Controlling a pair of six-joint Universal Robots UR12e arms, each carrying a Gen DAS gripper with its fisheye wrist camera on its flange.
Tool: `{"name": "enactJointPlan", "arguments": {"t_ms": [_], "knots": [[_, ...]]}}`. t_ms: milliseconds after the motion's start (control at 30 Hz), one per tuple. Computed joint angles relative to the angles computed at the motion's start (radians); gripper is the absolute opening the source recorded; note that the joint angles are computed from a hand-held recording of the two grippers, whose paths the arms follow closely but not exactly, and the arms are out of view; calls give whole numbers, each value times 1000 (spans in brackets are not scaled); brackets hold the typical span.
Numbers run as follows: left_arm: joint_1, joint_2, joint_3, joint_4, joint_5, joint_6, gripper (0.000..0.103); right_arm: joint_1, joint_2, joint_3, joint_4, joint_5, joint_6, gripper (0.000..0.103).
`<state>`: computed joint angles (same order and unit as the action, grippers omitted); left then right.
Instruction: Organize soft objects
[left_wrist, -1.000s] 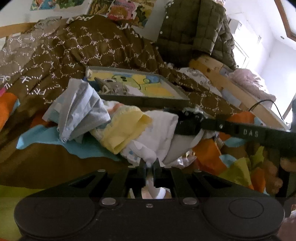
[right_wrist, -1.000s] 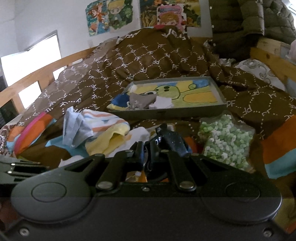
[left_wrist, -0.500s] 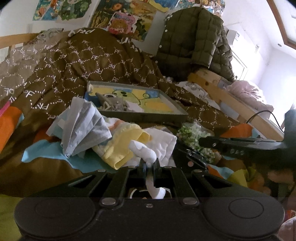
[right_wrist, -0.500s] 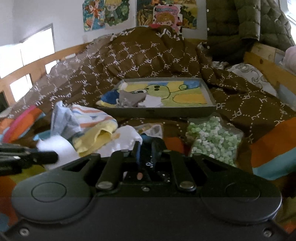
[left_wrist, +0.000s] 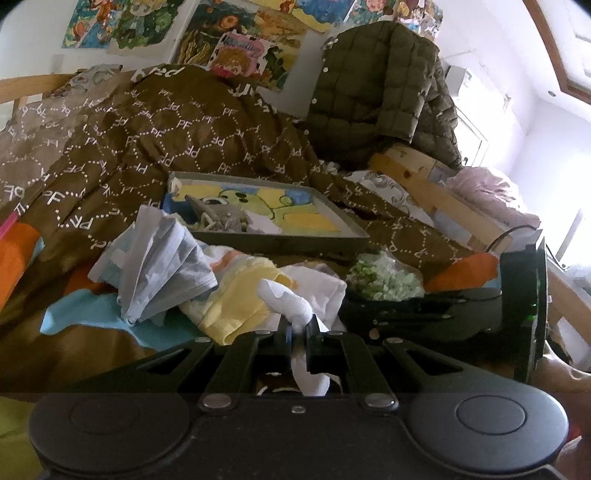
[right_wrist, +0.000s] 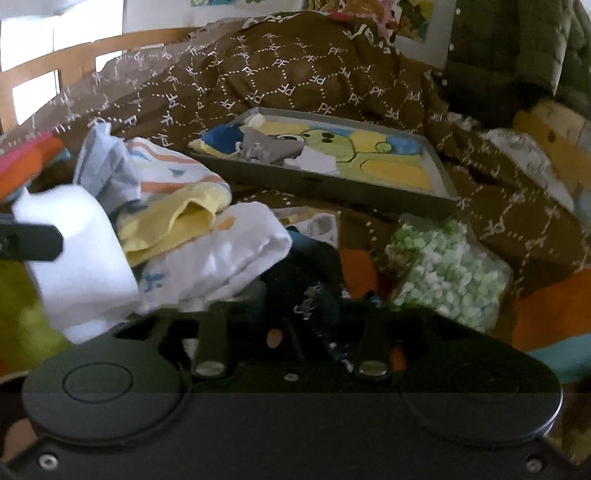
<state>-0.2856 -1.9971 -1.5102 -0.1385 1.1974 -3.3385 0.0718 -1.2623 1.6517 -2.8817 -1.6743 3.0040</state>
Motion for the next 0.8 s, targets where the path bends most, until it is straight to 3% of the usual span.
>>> {"name": "enactJointPlan", "arguments": {"t_ms": [133,467,800], "knots": [[0,-3,6,23,-2,-4,6,2,-2,-1,-10,-8,10,0],[-3,-7,20,62,23,-21,6,-20,-19,13,-91,-11,57,0],[-3,-34,79,41,47,-58,6,-44,-25,13,-214,-11,140,0]]}}
